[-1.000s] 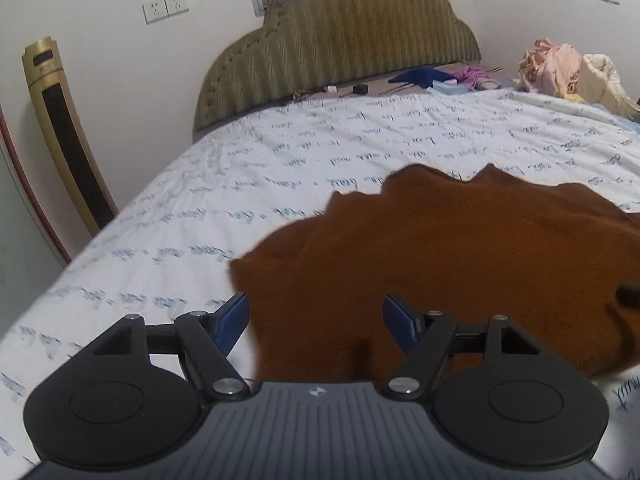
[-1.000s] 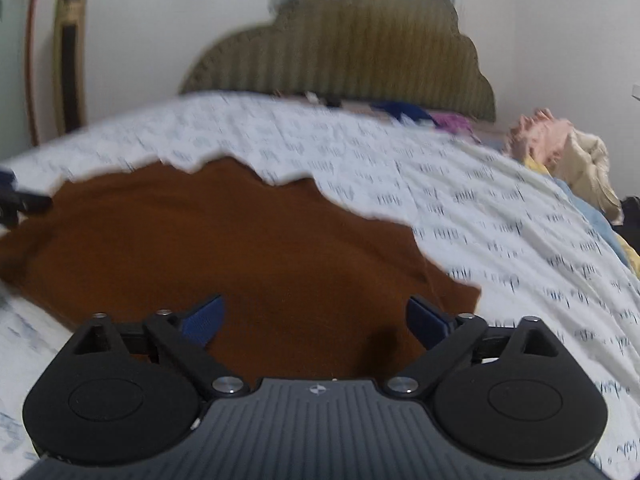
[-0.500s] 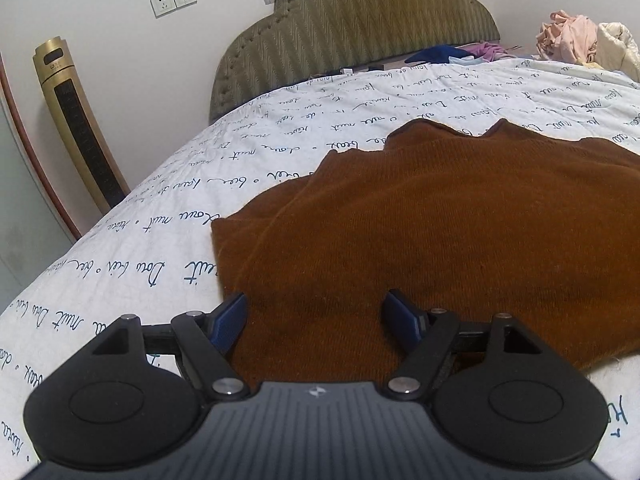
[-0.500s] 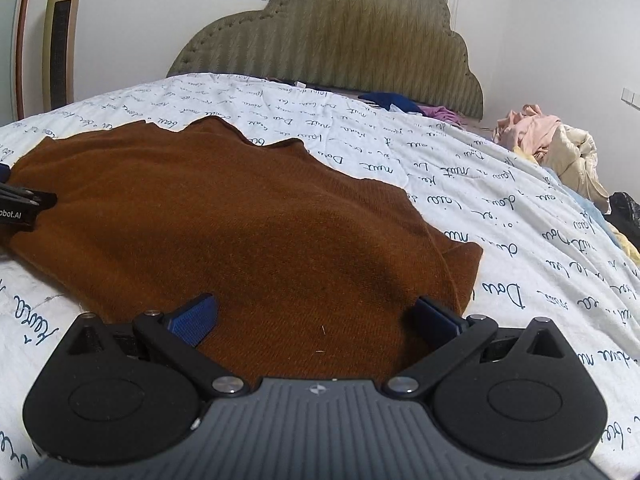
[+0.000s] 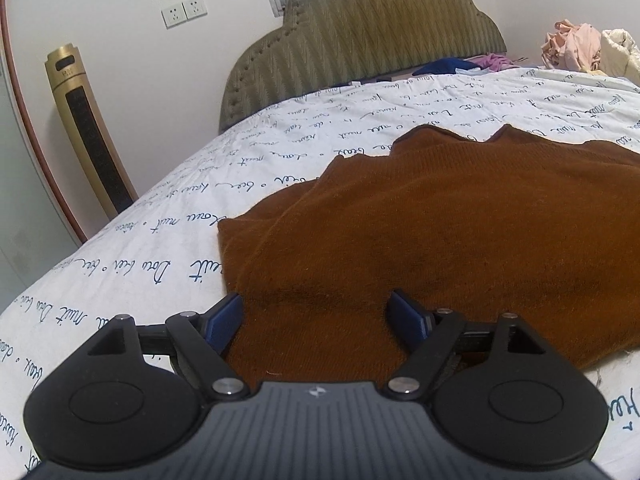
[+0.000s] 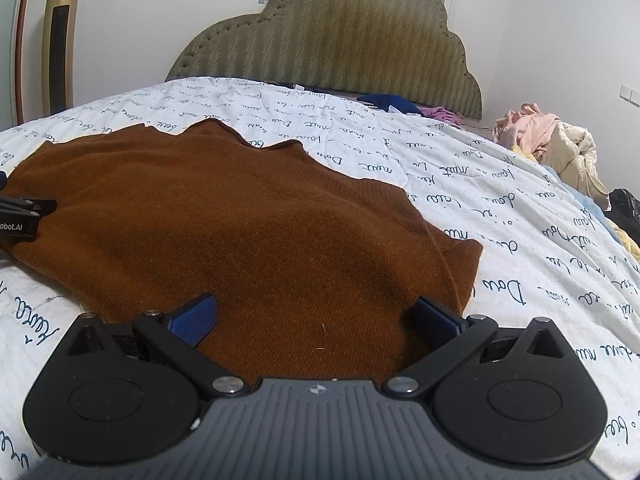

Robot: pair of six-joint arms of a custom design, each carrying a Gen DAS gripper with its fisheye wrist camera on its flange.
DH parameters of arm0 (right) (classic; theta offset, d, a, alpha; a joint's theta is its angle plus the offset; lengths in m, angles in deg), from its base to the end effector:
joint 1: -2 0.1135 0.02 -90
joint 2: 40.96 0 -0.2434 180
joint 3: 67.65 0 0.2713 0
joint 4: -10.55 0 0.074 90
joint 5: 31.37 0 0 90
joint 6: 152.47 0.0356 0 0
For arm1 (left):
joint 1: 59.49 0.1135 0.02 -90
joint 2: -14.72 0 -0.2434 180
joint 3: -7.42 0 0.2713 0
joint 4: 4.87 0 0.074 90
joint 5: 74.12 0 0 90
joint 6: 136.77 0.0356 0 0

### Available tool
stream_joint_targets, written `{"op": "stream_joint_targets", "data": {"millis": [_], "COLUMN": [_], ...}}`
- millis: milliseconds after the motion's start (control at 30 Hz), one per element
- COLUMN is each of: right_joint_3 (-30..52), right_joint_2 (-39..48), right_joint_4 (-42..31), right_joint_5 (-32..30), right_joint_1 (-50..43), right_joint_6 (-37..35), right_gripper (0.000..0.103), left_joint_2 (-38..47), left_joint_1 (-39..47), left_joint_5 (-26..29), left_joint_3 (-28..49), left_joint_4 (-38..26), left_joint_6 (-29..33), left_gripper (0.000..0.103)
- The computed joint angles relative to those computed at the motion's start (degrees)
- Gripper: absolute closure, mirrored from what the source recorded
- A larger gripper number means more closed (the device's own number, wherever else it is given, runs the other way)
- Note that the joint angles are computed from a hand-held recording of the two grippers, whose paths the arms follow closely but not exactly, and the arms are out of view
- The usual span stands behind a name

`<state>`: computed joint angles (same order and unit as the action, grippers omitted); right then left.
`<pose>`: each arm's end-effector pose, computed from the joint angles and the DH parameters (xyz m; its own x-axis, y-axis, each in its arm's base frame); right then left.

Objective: Fold small clothes

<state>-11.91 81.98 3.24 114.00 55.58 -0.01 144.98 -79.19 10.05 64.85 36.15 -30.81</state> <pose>0.1914 0.2101 -0.0231 -0.5543 0.0974 -0.8266 0.3562 0.9253 -0.1298 0.3311 -0.1147 -0.0176 -0.4073 0.4364 -0.8023 0.3807 0.8796 0.2851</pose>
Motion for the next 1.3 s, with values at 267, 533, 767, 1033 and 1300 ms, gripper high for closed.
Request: {"op": "stream_joint_targets", "data": {"millis": [267, 533, 767, 1033, 1300], "right_joint_3": [-0.1, 0.0, 0.0, -0.1, -0.4], "right_joint_2": [-0.1, 0.0, -0.3, -0.3, -0.3], "right_joint_4": [-0.2, -0.2, -1.1, -1.0, -0.2], "right_joint_5": [0.1, 0.1, 0.5, 0.5, 0.2], "right_joint_1": [0.1, 0.1, 0.2, 0.2, 0.2], "right_joint_6": [0.1, 0.1, 0.4, 0.3, 0.3], "right_gripper": [0.0, 0.0, 0.0, 0.0, 0.0], "left_joint_2": [0.9, 1.4, 1.4, 1.5, 1.6], "left_joint_1": [0.0, -0.2, -0.1, 0.0, 0.0], "left_joint_5": [-0.1, -0.5, -0.6, -0.6, -0.6], "left_joint_3": [-0.5, -0.8, -0.9, -0.8, -0.8], "left_joint_4": [2.5, 3.8, 4.0, 4.0, 4.0], "left_joint_6": [0.1, 0.3, 0.0, -0.1, -0.1], "left_gripper": [0.022, 0.021, 0.019, 0.018, 0.018]}}
